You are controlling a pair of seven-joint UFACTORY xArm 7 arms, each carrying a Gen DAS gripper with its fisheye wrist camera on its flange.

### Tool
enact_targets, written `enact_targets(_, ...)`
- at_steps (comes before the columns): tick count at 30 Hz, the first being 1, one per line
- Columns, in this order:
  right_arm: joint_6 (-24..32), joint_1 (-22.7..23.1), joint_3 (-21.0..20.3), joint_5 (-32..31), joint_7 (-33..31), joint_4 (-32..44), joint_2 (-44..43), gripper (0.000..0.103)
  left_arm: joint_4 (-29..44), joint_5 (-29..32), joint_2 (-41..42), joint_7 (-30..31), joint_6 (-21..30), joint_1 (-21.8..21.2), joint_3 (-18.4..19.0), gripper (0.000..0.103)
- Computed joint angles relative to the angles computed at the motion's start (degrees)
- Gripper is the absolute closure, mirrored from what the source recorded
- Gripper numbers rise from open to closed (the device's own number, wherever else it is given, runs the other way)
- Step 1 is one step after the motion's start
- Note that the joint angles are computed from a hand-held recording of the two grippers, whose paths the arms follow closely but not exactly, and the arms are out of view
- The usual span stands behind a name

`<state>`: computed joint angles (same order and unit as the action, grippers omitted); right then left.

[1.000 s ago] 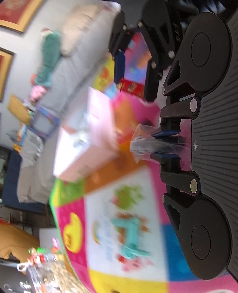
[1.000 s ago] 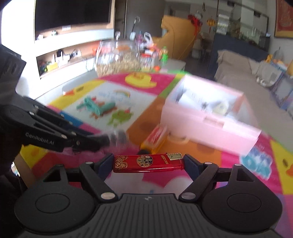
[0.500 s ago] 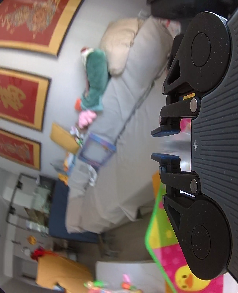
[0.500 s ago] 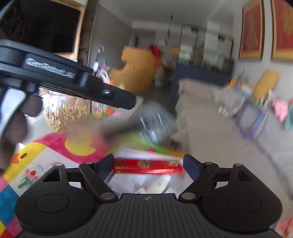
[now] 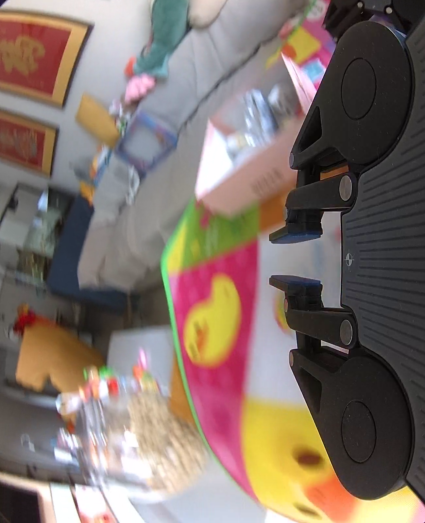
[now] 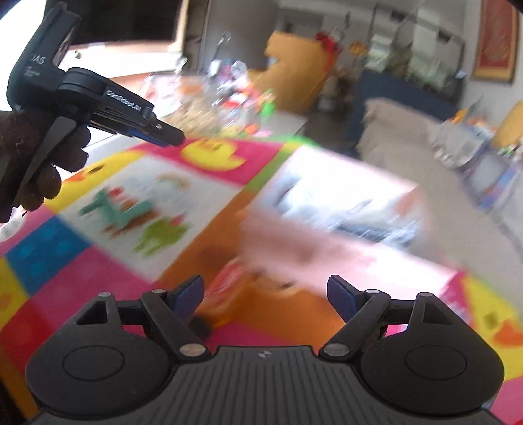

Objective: Organize rigid objects

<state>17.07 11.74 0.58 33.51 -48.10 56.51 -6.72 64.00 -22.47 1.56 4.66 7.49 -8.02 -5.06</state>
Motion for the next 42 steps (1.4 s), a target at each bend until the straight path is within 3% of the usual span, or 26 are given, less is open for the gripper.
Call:
enact_targets(8, -0.40, 0.18, 2.82, -7.65, 11.27, -1.16, 1.41, 0.020, -6.72, -2.03, -4.19, -2.01, 1.39, 0.72, 2.67, 0.080)
enact_targets(12, 0.57, 0.07, 2.34, -8.38, 13.60, -1.30, 1.09, 0.020, -7.24, -7.56, -4.39, 1.75, 3.48, -0.40, 3.02, 0.079)
enact_targets(15, 0.63, 0.25, 1.81, -6.80, 13.42, -1.54, 0.95, 0.017, -7.59, -11.26, -4.72, 5.52, 4.95, -1.46, 2.96, 0.075)
enact_targets(20, 1.03, 0.09, 1.52, -4.99, 13.89, -1.37, 1.19, 0.013, -7.15, -21.04, -5.18, 17.56, 9.21, -3.42, 2.87, 0.075)
enact_targets(23, -0.13, 0.24, 1.56, -4.10, 13.27, -2.07, 1.03, 0.012, -7.28, -21.43, -5.37, 21.57, 9.90, -4.01, 2.19, 0.075)
enact_targets(27, -1.85, 0.86, 1.29, -1.55, 11.36, -2.86, 1.02, 0.010, -7.20, -20.34, -5.68, 24.10, 11.86, -4.74, 1.64, 0.075)
enact_targets(35, -1.50, 1.21, 1.08, 1.72, 7.88, -2.68, 1.14, 0.005, -4.18, -32.61, -4.71, 26.19, 22.61, -3.12, 3.04, 0.075)
enact_targets(42, -1.50, 1.27, 1.16, 3.67, 5.89, -2.63, 1.28, 0.003, -3.65, -32.91, -4.40, 25.29, 23.90, -1.89, 2.23, 0.078)
